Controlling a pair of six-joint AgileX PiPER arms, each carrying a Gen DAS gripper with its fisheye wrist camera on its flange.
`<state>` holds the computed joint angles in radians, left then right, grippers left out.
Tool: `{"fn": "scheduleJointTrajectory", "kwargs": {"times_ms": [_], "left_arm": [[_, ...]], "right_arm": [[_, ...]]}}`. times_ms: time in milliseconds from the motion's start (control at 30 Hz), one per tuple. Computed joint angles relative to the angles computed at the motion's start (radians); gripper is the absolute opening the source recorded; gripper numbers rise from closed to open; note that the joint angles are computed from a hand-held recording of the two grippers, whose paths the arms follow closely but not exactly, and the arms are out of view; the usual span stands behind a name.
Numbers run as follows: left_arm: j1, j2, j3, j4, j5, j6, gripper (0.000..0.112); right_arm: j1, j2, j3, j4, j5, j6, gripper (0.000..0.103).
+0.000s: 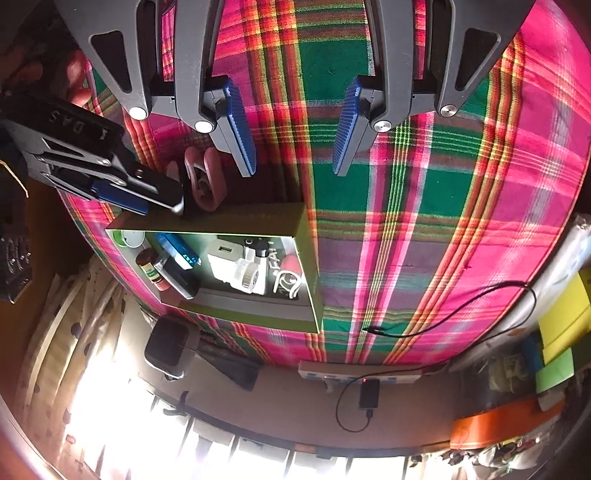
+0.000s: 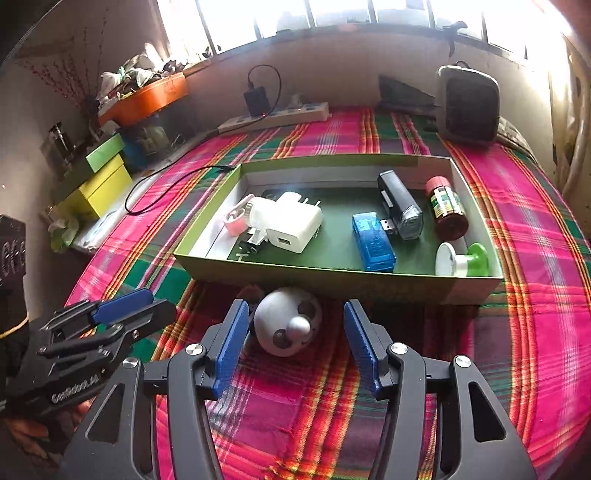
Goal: Organize rigid objects
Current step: 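Withdraw both open tools toward the pink clip and grey round object, then close the right tool on the grey round object while the left tool grasps the pink clip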
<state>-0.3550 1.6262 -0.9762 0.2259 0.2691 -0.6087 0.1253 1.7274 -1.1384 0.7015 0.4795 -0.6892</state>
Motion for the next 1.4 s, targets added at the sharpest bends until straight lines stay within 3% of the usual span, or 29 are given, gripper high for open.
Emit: {"fn": "scheduleJointTrajectory", "kwargs": {"times_ms": [433, 767, 867, 1133, 1300, 1400], "left_arm": [[0.024, -0.004, 0.019, -0.185, -0.031, 0.192, 0.043], [0.010, 0.005, 0.000, -0.147, -0.014, 0.157, 0.043], [0.001, 0.008, -0.005, -0.124, -0.009, 0.135, 0.043], [-0.021, 0.022, -0.031, -0.106, 0.012, 0.115, 0.043], [-0.036, 0.035, -0.055, -0.250, 0.007, 0.258, 0.043], [-0.063, 0.058, -0.091, -0.181, 0.034, 0.191, 0.043]], "right_arm": [[0.028, 0.047, -0.042, -0.114, -0.007, 0.168, 0.055], [0.018, 0.040, -0.023, -0.197, -0.033, 0.247, 0.055], [0.025, 0.030, -0.009, -0.239, -0.058, 0.273, 0.047], [-0.004, 0.016, 0.016, -0.174, -0.057, 0.200, 0.047], [-0.030, 0.001, 0.037, -0.134, -0.060, 0.155, 0.047], [-0.053, -0.011, 0.053, -0.095, -0.056, 0.109, 0.047]]}}
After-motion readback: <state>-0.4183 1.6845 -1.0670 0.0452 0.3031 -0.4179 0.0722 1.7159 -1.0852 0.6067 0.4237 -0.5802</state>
